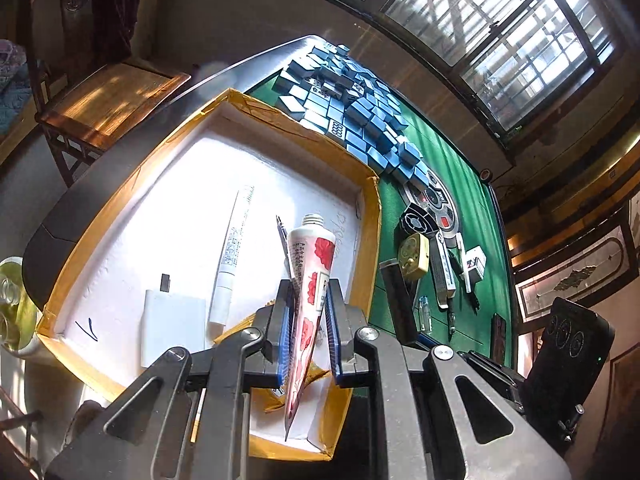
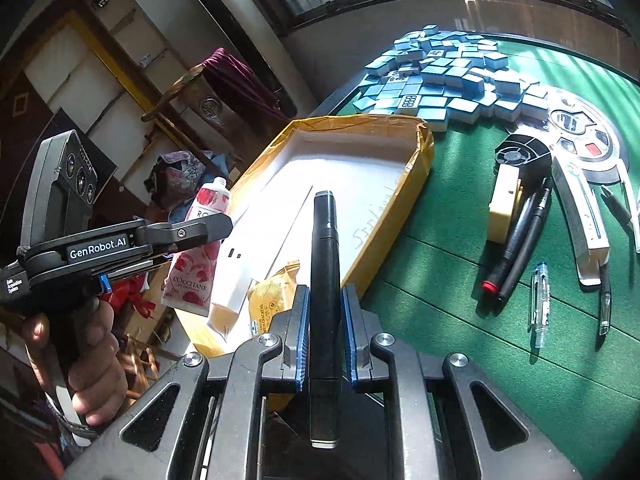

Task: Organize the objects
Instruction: 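Carry the cream tube with the left tool while the right tool carries the black marker to the tray, then release the tube from the left tool while the right tool releases the marker into the tray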

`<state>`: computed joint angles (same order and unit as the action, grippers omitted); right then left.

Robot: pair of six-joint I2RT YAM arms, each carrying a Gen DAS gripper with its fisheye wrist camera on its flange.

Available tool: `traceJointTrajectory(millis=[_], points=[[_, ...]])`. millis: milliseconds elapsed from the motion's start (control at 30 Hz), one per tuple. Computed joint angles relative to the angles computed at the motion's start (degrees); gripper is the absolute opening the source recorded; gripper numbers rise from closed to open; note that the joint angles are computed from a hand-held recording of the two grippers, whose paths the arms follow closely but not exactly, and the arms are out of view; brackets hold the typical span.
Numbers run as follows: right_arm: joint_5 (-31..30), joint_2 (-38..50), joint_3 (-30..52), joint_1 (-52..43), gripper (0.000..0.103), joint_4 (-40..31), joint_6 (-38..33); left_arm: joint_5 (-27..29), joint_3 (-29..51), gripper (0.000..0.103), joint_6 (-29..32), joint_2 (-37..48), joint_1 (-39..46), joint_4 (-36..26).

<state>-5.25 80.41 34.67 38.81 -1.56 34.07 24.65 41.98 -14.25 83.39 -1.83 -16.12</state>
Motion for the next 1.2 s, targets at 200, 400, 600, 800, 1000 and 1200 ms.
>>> traceJointTrajectory(millis=[200,400,600,800,1000,1200], points=[[-2.9,9.8,7.5,-1.1,0.014,1.0,-1.7,0.8,3.9,0.013,0.7,6.9,3.9,1.2],[-6.3,19.7,14.4,-2.9,0.014,1.8,-1.5,0.5,9.0,0.013,1.7,15.2,5.9,2.1],[-7.0,26.8,20.2,-3.3,0.014,0.0,-2.1,0.0,14.5,0.013,2.1,22.8,6.6,1.5],[-2.5,28.5,23.1,-2.4,0.014,-2.2,-2.7,-3.6,17.0,0.013,2.6,25.6,5.9,1.6],[1.2,29.3,25.1,-0.5,0.014,-3.4,-3.7,-8.8,17.8,0.013,3.7,26.6,4.1,0.9],[4.5,33.4,29.9,1.8,0.014,-8.4,-5.1,-9.9,18.2,0.013,3.8,27.6,3.8,0.4]])
